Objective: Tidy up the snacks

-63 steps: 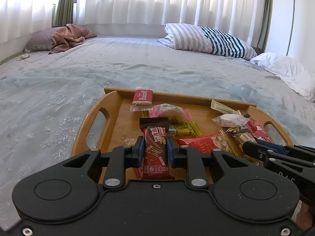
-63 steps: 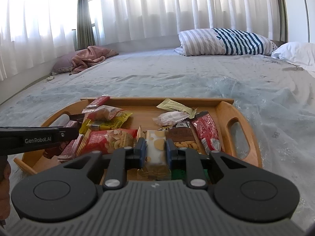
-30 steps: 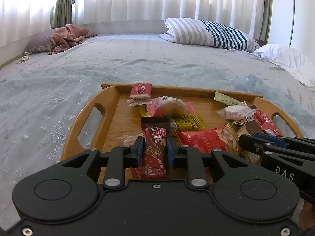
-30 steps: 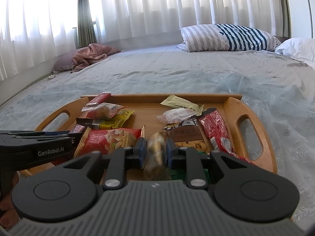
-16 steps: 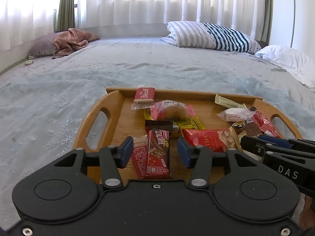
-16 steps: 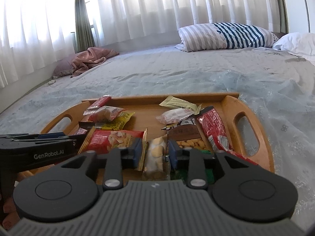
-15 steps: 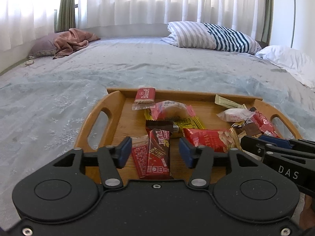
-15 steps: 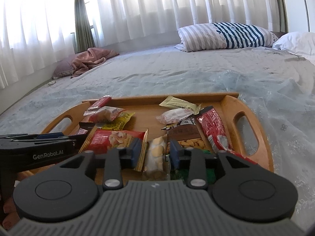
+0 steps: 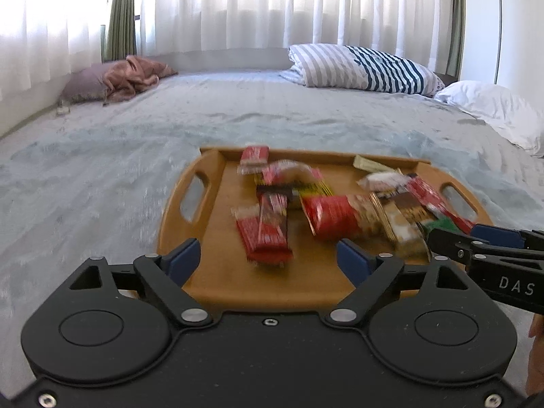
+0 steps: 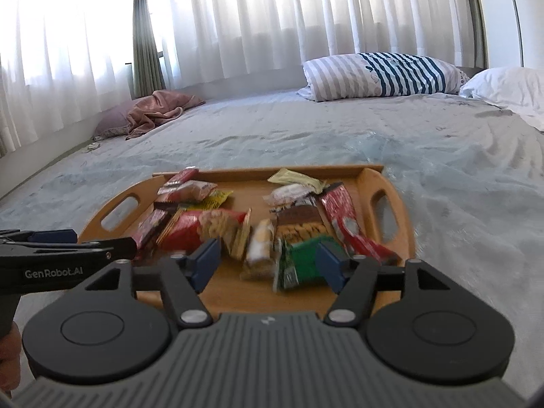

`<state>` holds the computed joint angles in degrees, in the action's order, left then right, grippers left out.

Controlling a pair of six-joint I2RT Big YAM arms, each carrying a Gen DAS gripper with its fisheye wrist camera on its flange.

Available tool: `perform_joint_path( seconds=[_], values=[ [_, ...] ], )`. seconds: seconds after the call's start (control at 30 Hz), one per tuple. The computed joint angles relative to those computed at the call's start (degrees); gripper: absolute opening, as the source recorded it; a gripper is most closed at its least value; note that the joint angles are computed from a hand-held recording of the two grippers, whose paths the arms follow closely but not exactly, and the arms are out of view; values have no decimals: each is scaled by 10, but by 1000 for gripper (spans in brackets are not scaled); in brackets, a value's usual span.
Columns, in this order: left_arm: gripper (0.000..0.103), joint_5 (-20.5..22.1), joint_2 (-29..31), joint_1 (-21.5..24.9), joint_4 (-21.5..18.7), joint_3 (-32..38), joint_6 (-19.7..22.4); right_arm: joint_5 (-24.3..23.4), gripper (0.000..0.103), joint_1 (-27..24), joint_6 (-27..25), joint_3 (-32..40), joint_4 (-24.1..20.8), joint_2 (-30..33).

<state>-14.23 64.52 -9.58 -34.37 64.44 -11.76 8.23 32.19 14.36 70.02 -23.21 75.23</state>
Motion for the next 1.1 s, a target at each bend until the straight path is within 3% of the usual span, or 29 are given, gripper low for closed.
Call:
perform_joint_path(
  seconds=[0.13,0.5,0.7,1.1],
  values=[
    [89,-3,-22,-10,-35,-17,-26,9,83,4,8,-27,-11,-28],
    [93,-37,-45,-36,-54,-65,-35,43,90,17,-7,-66,-49,-47],
    [100,-51,-44,-42,-40,-76,-42,41,103,26,-33,-77,-39,-45],
    [103,-48,-48,-41,-11,-93,-39,42,103,28,-35,-89,-18,-46]
  ],
)
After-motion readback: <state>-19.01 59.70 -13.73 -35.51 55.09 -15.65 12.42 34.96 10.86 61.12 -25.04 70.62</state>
